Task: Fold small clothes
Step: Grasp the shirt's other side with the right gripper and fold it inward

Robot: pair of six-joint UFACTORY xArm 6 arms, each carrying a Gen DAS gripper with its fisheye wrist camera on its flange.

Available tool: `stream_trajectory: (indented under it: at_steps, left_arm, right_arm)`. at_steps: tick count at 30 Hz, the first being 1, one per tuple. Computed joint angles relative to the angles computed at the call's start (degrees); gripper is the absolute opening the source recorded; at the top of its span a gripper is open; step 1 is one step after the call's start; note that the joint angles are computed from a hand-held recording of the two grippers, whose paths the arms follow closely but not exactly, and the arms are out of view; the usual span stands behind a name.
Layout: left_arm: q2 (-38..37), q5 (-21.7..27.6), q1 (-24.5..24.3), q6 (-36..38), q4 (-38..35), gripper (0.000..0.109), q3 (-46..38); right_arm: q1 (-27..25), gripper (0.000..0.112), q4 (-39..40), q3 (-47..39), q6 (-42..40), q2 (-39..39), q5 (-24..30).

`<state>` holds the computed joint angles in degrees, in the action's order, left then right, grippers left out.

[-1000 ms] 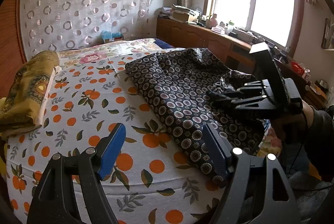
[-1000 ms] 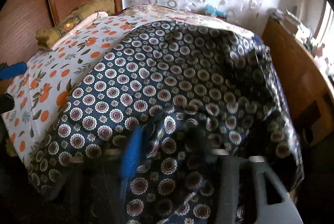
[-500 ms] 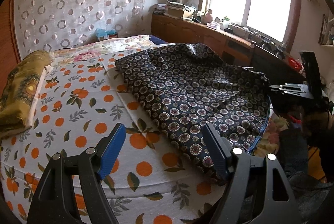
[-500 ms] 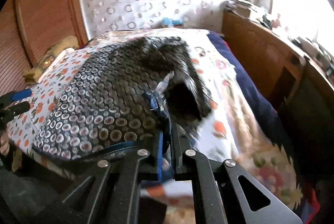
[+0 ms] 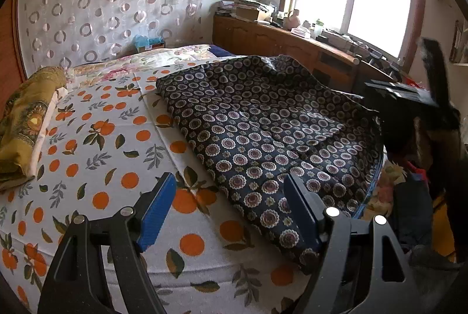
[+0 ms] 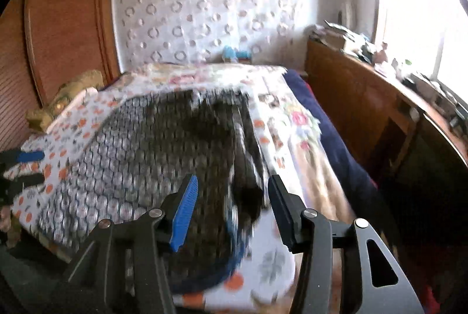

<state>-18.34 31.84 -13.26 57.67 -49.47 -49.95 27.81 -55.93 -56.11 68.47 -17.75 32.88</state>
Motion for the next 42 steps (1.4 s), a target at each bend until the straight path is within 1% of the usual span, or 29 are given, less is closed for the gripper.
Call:
stream_trajectory:
  at_steps: [2, 4, 7, 8, 10, 13, 14, 16, 17, 18, 19, 20, 21, 23, 26, 28, 29, 32, 34, 35, 36, 37, 38, 42]
  left_arm:
    - [0.73, -0.55, -0.21, -0.37, 0.14, 0.077, -0.56]
    - [1.49, -1.10, -0.28, -1.21, 0.43, 0.077, -1.16]
    - [1.88, -1.62, -0.33, -1.74, 0.42, 0.077, -1.29]
    - [1.89, -1.63, -0.35, -1.88, 0.51, 0.077, -1.17]
    - [1.82, -1.80, -0.49, -1.96, 0.66, 0.077, -0.85]
    - [1.79, -1.93, -0.62, -1.79, 0.84, 0.077, -0.62]
    - [1.74, -1.96, -0.68, -1.82, 0.94, 0.077, -0.54]
    - [1.48, -1.92, -0.80, -1.50, 0.73, 0.077, -0.24]
    - [1.32, -1.78, -0.83, -1.29, 0.63, 0.077, -0.03]
    - [1.19, -1.66, -0.85, -1.17, 0.59, 0.077, 0.19]
    - [1.14, -1.56, -0.86, -1.15, 0.62, 0.077, 0.36]
    - [1.19, -1.30, -0.86, -1.09, 0.63, 0.077, 0.43]
    - [1.19, -1.04, -0.84, -1.15, 0.77, 0.077, 0.50]
    - [1.26, -0.67, -0.87, -1.14, 0.93, 0.077, 0.69]
    - [1.40, -0.31, -1.10, -1.27, 1.31, 0.077, 0.86]
    - [1.37, -0.19, -1.28, -1.48, 1.63, 0.077, 0.99]
    - [1.38, -0.14, -1.35, -1.40, 1.64, 0.077, 1.01]
    - [1.33, -0.19, -1.53, -1.72, 2.02, 0.077, 1.10]
    - [1.31, -0.29, -1.55, -2.03, 2.24, 0.077, 1.16]
    - [1.38, -0.32, -1.52, -2.23, 2.34, 0.077, 1.11]
    - [1.43, -0.27, -1.49, -2.42, 2.46, 0.077, 1.03]
    - [1.52, -0.32, -1.48, -2.45, 2.44, 0.077, 0.99]
    - [1.58, -0.40, -1.55, -2.64, 2.58, 0.077, 0.97]
    - [1.70, -0.28, -1.51, -2.81, 2.78, 0.077, 0.93]
  right_arm:
    - [-2.89, 0.052, 2.87, -4.15, -4.26, 4.70, -3.26]
    - [-5.28, 0.052, 7.76, -7.75, -10.50, 8.09, -5.24]
    - [-7.28, 0.052, 14.09, -14.70, -17.90, 14.11, -5.64]
    - [-7.81, 0.052, 17.90, -17.26, -21.50, 16.31, -5.98]
    - [-8.10, 0.052, 20.96, -21.60, -24.43, 19.63, -5.45]
    - [-8.60, 0.052, 30.77, -26.95, -32.20, 24.33, -5.40]
    - [-8.60, 0.052, 33.82, -29.42, -34.49, 26.34, -4.20]
    - [-8.71, 0.052, 36.58, -34.24, -36.95, 30.09, -1.21]
    - [-8.66, 0.045, 37.97, -36.55, -38.41, 31.78, 0.65]
    - [-8.62, 0.032, 38.48, -39.53, -39.46, 33.70, 3.40]
    - [-8.76, 0.026, 39.15, -43.05, -40.70, 35.96, 5.70]
    - [-8.82, 0.006, 39.50, -44.45, -41.73, 36.94, 6.67]
    - [-8.83, 0.001, 39.21, -46.27, -42.92, 38.14, 7.12]
    - [-8.72, 0.001, 34.65, -48.66, -40.89, 39.38, 7.88]
    - [-8.47, 0.001, 26.28, -51.39, -34.35, 40.22, 11.48]
    - [-8.35, 0.001, 22.70, -53.39, -31.57, 41.34, 14.14]
    - [-8.20, 0.001, 21.14, -55.27, -30.42, 42.41, 16.18]
    - [-8.07, 0.001, 21.39, -57.48, -31.53, 43.93, 17.19]
    - [-7.50, 0.013, 20.17, -58.70, -31.52, 44.50, 19.33]
    - [-7.20, 0.027, 19.39, -57.83, -31.39, 43.82, 19.15]
    - [-7.07, 0.045, 18.68, -55.22, -30.89, 42.04, 17.59]
    - [-6.80, 0.051, 18.25, -53.43, -30.33, 40.97, 16.10]
    - [-6.46, 0.056, 18.07, -52.27, -30.04, 40.38, 14.92]
    - [-5.53, 0.058, 15.62, -39.26, -26.00, 31.72, 8.27]
